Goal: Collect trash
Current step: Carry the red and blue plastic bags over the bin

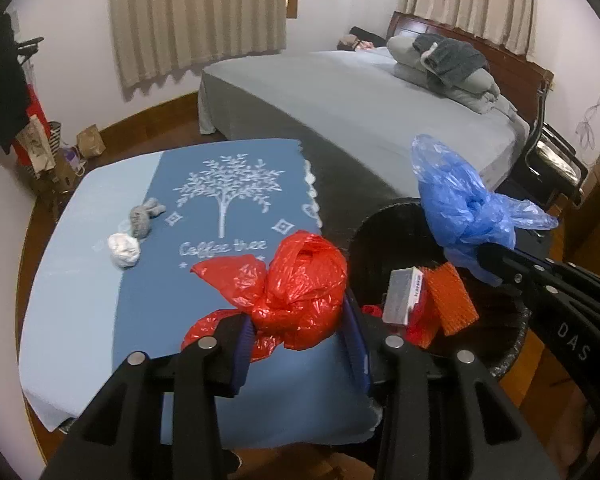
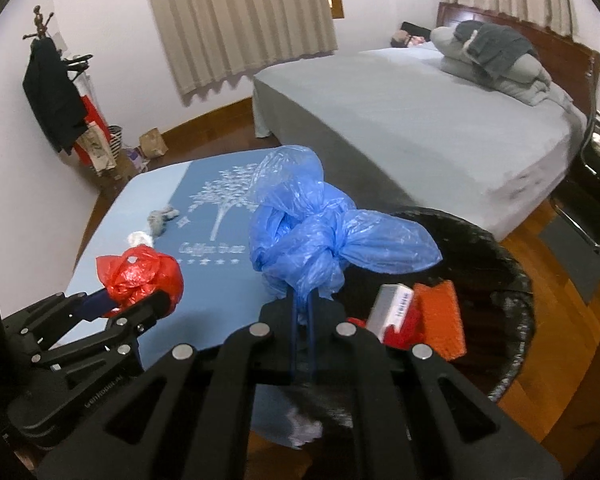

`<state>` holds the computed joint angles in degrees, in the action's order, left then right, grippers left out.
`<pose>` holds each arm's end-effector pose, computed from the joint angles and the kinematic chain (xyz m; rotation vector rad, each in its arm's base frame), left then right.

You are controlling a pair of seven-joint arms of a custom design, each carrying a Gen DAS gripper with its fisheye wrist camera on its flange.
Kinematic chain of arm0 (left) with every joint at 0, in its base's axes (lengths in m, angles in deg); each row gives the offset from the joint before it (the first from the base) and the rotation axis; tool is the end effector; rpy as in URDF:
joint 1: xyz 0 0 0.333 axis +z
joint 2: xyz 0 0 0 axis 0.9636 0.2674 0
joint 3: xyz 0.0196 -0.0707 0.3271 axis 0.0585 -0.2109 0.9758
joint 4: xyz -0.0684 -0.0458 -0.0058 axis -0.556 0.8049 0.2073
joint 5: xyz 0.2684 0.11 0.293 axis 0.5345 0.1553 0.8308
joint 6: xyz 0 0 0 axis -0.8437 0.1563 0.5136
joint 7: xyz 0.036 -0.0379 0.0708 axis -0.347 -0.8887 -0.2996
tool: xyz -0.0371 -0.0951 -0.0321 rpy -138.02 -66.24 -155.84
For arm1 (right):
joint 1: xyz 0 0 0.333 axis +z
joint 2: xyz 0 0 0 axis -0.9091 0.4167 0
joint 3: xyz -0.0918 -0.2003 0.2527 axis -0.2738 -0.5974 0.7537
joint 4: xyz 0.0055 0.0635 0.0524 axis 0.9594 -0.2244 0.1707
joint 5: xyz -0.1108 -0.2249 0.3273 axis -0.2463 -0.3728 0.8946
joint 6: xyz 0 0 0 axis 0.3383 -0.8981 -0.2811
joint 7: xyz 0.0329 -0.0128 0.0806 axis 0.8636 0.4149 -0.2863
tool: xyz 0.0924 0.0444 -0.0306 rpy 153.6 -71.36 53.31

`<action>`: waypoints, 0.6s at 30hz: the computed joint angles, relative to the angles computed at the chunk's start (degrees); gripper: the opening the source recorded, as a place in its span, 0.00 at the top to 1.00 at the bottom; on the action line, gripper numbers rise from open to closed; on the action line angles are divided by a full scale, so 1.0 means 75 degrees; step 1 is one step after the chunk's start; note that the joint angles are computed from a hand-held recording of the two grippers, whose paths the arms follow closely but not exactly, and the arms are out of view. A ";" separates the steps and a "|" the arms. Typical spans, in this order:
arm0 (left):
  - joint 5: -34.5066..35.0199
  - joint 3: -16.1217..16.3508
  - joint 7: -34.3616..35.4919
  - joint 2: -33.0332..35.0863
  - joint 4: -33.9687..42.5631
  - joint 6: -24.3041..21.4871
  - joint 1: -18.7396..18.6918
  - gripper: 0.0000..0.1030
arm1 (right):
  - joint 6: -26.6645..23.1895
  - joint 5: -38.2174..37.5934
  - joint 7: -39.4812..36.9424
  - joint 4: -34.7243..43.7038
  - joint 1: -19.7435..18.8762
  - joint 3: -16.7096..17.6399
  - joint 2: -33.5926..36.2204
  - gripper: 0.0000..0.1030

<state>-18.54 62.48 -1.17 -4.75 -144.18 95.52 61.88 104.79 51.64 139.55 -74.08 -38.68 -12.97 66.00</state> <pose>0.6107 -0.2465 0.5108 -1.8705 1.8149 -0.6817 0.6610 0.3646 0.4901 -1.9008 1.5463 -0.4329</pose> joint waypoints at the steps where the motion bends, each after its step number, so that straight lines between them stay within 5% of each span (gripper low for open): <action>1: -0.0023 -0.0020 0.0002 0.0081 0.0074 -0.0001 -0.0019 0.60 | 0.0031 0.0002 -0.0010 -0.0112 -0.0044 -0.0027 -0.0053 0.97; 18: -0.0715 -0.0021 0.1067 0.2172 0.2388 -0.0276 -0.0881 0.60 | -0.0012 0.0354 0.0027 -0.0901 -0.0918 -0.0189 -0.0045 0.97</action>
<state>-23.90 62.32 6.84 11.53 -126.27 93.45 55.28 104.70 54.30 139.75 -80.84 -45.56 -14.39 65.66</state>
